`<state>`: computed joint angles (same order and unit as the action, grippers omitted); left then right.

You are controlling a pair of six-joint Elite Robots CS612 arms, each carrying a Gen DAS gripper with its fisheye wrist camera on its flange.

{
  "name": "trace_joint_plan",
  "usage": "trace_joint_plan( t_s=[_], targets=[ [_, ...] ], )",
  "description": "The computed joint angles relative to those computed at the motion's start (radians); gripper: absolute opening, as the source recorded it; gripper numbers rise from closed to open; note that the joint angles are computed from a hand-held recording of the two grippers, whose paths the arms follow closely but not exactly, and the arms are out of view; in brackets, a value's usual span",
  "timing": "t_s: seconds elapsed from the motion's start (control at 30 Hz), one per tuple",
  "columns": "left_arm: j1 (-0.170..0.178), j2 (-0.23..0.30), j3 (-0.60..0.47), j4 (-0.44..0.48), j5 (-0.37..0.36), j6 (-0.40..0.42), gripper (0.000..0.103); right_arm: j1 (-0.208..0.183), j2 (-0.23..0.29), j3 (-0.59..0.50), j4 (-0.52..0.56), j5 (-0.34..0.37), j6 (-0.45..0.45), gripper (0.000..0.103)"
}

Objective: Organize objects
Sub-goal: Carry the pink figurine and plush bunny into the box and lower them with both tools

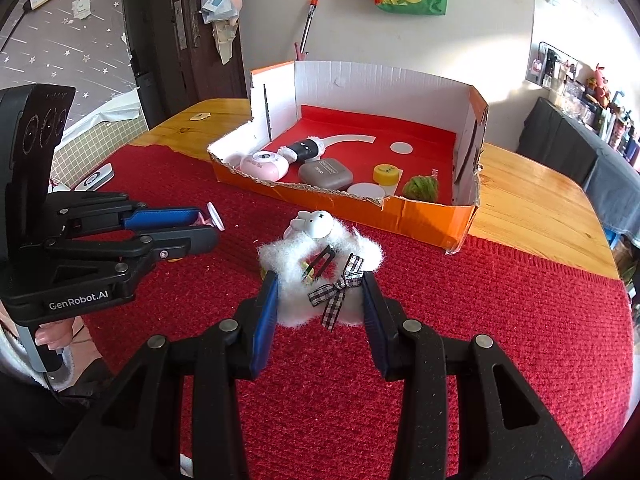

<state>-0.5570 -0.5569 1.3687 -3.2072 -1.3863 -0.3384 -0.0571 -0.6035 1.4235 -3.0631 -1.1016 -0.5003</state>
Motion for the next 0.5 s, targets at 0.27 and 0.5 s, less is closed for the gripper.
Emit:
trace_joint_plan(
  t_s=[0.27,0.5],
  targets=[
    [0.012,-0.006,-0.035,0.003,-0.026,0.001,0.022,0.002,-0.005,-0.023,0.004,0.012,0.018,0.038],
    [0.062,0.038,-0.211,0.163,-0.139,-0.044,0.022,0.028,0.024,-0.157,0.081,-0.077,0.010,0.038]
  ],
)
